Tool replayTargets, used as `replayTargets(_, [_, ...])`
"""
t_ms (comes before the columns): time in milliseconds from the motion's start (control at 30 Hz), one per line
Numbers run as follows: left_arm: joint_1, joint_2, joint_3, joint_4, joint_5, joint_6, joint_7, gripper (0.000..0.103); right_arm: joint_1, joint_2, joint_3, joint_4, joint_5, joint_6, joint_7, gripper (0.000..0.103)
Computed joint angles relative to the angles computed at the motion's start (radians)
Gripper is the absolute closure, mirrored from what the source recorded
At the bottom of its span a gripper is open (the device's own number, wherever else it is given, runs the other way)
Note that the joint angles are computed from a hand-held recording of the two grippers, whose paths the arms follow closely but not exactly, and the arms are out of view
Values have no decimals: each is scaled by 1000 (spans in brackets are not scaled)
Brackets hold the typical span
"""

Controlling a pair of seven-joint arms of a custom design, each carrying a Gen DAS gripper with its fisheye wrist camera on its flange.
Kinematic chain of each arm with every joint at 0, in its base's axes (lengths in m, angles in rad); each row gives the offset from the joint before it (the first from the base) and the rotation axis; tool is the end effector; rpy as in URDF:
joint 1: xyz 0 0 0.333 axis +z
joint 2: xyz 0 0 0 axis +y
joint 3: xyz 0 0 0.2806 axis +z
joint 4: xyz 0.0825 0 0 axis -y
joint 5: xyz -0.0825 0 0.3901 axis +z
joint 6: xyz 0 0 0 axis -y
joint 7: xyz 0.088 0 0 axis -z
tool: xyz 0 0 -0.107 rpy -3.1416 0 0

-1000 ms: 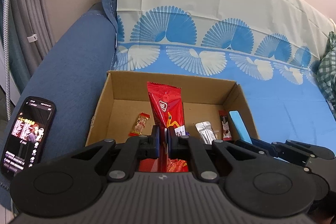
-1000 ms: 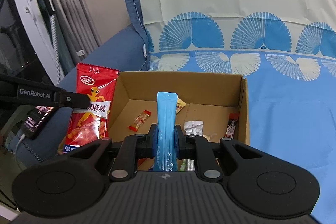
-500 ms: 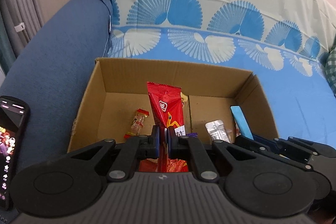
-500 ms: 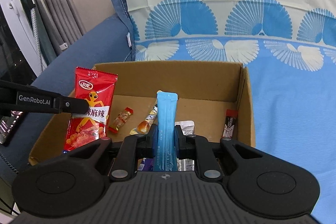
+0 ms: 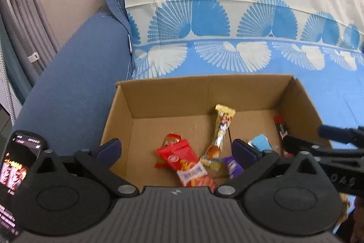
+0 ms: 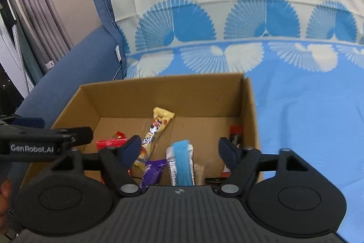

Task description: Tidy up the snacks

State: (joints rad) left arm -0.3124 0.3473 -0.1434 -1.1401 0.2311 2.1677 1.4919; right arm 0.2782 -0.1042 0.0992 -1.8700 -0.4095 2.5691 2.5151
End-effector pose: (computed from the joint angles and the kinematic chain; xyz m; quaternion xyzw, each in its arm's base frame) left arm 0.6324 -0.2759 0.6581 -0.5134 0.7857 -0.2448 0.2433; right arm 0.5448 0.2256 0.6134 -0.5349 0.7336 -0.2190 0.3575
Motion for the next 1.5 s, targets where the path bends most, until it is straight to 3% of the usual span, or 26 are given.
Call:
replayTargets(100, [11,-77,-5,-87,-22,-5,-27,0,6,-58,8,-39,14,-35,13,16])
replayTargets(300, [56,-332,-32,-379,-20,79,-117,0,34,-200,46,-132,49,-107,12,9])
replayTargets(500, [97,-493,-73,-509,-34,52,-144,0,37,-322,129,-194,-55,-171,79,4])
replayTargets(667, [119,-603,-109,-579,-44,-28,-134,0,48,-414,169,-249,-87,-204,130,3])
replayTargets(767, [134,-694,-134,-670,-9,-11,-151,0,53,-461,191,-272,-105,-236,147,1])
replayTargets(900, [142,-786,-133,-757,-63,3,-157,0,65,-516,212,-302,-118,-259,160,1])
replayTargets(1100, [184,-886,-164,-845,-57,44,-181,0,74,-565,236,-322,-127,-287,177,1])
replayTargets(1500, [205,-931,-171,-869,-85,41,-152,0,69,-579,265,-310,-165,-302,186,1])
